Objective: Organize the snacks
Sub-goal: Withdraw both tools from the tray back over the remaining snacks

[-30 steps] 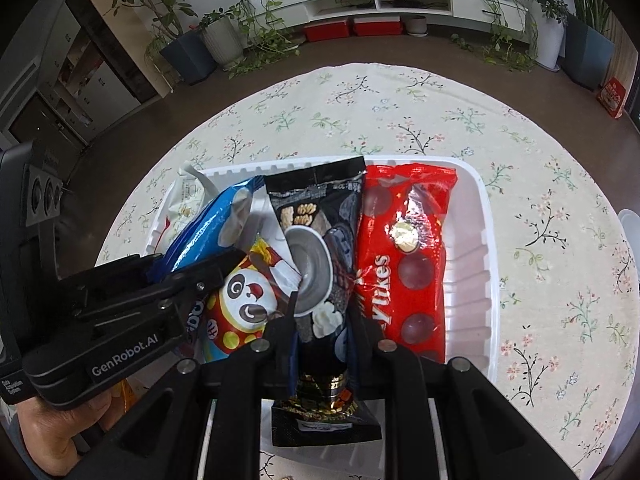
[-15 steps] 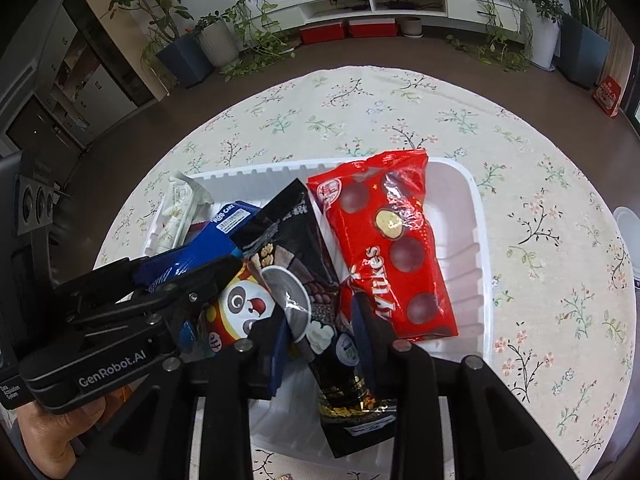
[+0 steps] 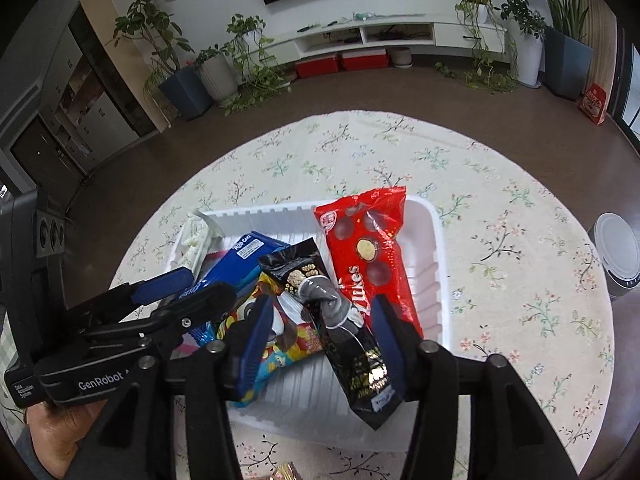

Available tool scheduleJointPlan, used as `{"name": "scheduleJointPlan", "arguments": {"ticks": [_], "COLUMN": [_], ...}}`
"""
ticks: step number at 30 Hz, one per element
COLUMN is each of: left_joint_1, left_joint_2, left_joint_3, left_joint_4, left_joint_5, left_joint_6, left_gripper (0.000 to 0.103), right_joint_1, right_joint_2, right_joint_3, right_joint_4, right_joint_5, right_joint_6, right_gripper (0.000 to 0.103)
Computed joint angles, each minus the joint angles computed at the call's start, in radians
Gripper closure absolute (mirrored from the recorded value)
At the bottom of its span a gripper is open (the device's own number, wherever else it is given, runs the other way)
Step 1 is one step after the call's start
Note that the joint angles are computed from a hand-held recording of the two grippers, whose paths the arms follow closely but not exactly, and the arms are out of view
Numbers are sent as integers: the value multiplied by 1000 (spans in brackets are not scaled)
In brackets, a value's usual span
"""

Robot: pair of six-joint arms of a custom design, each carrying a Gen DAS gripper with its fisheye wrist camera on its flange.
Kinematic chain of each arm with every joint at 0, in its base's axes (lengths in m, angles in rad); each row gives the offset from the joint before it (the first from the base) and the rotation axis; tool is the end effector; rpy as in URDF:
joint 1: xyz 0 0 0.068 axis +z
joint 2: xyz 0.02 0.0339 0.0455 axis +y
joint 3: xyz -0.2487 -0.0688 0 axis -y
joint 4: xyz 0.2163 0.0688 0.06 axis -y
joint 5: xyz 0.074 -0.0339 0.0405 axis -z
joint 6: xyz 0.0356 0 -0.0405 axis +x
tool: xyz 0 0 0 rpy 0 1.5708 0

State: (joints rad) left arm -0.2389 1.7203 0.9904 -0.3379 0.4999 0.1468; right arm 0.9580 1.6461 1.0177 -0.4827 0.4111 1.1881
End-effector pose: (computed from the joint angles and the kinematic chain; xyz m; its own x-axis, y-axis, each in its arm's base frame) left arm 0.2962 -0.0897 0.1677 -0.7789 0.3218 -0.5383 0.5520 0.7591 -0.3449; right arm 0.1820 0.2342 0.1873 -0.7935 0.3499 -0.4979 0.2362 0.9311 0.2778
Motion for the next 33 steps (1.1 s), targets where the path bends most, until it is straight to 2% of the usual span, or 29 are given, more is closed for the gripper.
{"name": "scheduleJointPlan", "arguments": {"ticks": [1, 3, 6, 7, 9, 14, 16, 19, 20, 22, 25, 28, 33], "left_joint_1": [8, 29, 76, 99, 146, 334, 432, 657, 757, 907, 1091, 1198, 1267], "left_joint_2": [-16, -60, -142, -174, -222, -382, -421, -419, -399, -342, -256, -204, -188], "left_joint_3": [-10, -34, -69, -80, -75, -70, -37, 35, 49, 82, 74, 18, -131], "left_joint_4": [-2, -14, -64, -95, -169, -418, -572, -870, -970, -1106, -1136, -1070, -934], "left_joint_5": [12, 40, 96, 120, 166, 308, 376, 451, 458, 434, 325, 237, 141], "left_joint_6": [-1, -1, 31, 54, 94, 293, 418, 758, 899, 1095, 1246, 1294, 1310], "left_gripper": [25, 12, 11, 10, 2, 1, 1, 1, 1, 1, 1, 1, 1], "right_joint_1": [13, 41, 98, 125, 170, 337, 423, 549, 601, 687, 786, 853, 949], "right_joint_2": [-21, -60, -137, -170, -220, -305, -299, -269, -248, -188, -95, 4, 183], "right_joint_3": [-7, -17, -50, -67, -91, -119, -100, -61, -36, 20, 101, 187, 364], "right_joint_4": [-13, -33, -58, -65, -76, -136, -177, -240, -279, -341, -424, -506, -693], "right_joint_5": [17, 43, 89, 112, 145, 252, 295, 355, 376, 406, 434, 438, 416], "right_joint_6": [15, 48, 103, 129, 179, 362, 447, 575, 631, 724, 853, 959, 1156], "right_gripper": [44, 43, 36, 31, 27, 22, 22, 22, 22, 22, 22, 22, 22]}}
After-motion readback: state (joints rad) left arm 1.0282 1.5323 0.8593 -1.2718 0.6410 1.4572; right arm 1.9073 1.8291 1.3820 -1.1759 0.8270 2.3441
